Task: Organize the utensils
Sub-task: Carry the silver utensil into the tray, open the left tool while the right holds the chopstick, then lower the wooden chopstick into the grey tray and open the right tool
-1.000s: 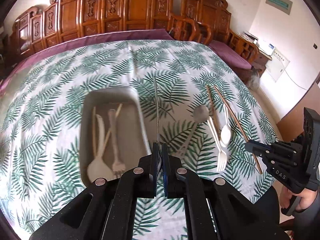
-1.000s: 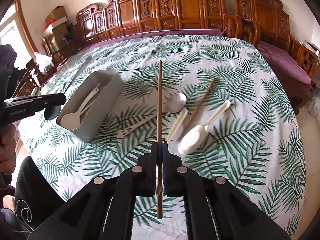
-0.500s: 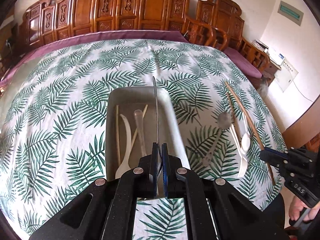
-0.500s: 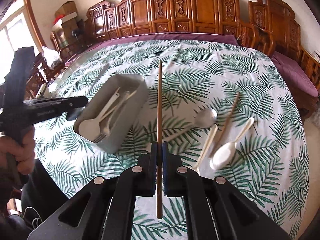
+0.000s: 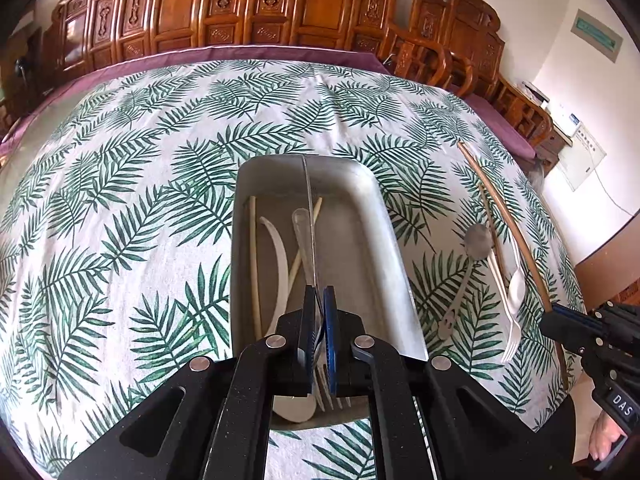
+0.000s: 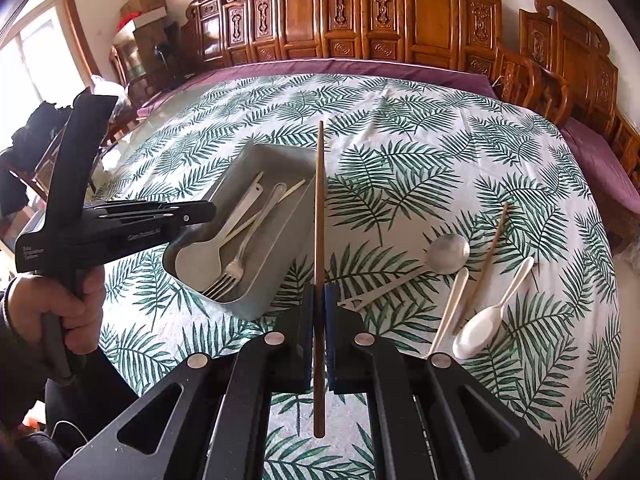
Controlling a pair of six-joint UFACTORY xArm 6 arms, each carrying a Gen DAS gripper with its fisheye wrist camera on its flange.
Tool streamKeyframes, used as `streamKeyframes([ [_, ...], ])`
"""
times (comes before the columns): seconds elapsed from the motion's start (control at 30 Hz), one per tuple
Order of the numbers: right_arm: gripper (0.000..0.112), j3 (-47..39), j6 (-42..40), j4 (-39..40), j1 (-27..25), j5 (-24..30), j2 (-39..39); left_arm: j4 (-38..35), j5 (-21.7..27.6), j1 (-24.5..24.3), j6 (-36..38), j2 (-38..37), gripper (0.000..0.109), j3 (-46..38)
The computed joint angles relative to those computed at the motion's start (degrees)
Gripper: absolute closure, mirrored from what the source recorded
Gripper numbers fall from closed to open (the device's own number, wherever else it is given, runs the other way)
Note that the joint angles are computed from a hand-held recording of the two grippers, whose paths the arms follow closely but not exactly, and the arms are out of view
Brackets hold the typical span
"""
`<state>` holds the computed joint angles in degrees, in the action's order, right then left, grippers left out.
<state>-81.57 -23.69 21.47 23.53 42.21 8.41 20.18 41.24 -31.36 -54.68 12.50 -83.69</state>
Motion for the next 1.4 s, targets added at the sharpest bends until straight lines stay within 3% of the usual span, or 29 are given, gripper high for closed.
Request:
streamKeyframes([
  [0.33,0.106,-3.11,1.16,-0.39,1.74,1.24,2.74,1.87,-0.19,0.65,-1.23,-3.02,0.105,2.67],
  [0.83,0.106,-11.20,4.19,2.94,5.43,3.66,9.83,6.94,1.48,1.38,-4.69,-13.38,0.104,12.01],
  [1.4,0.106,-22.99,13.17,1.20,7.89,7.75,20.57,8.90,1.73,2.50,-6.42,-20.80,0.104,19.30],
])
